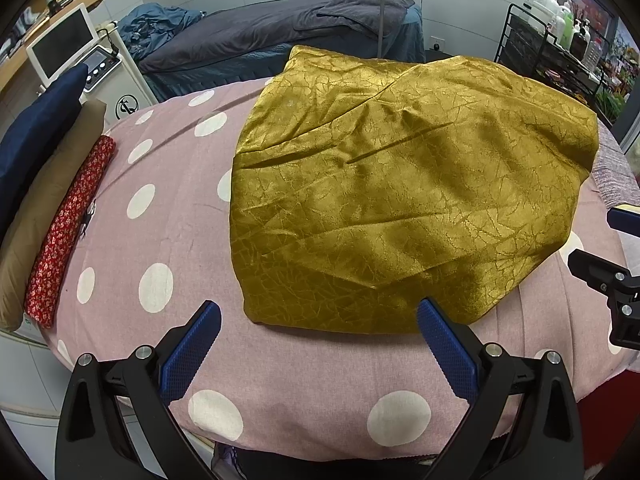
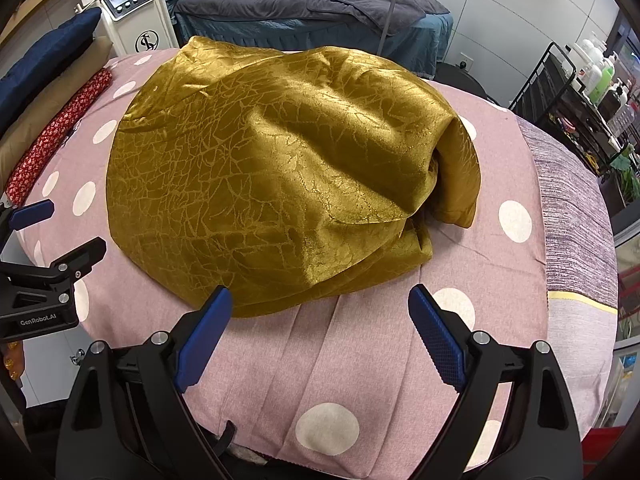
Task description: Fold large clothes
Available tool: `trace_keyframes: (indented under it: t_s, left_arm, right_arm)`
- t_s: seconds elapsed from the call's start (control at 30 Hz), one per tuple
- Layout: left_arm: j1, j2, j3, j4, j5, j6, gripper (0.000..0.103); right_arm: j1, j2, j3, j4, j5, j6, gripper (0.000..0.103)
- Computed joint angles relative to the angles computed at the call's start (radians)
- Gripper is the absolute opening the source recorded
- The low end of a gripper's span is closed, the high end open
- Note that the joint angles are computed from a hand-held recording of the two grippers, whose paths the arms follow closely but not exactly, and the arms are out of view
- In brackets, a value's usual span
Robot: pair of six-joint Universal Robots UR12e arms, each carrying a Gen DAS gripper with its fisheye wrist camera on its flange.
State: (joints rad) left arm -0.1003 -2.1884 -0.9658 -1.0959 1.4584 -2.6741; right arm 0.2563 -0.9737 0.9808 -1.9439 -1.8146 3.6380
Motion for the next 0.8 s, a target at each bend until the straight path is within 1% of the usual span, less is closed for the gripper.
trace_keyframes:
  t_s: [0.8]
  left_arm:
    - [-0.002, -0.004, 0.003, -0.008, 0.001, -0.003, 0.096]
  right_arm:
    - [0.000, -0.001, 0.008, -0.003, 0.009, 0.005, 0.089]
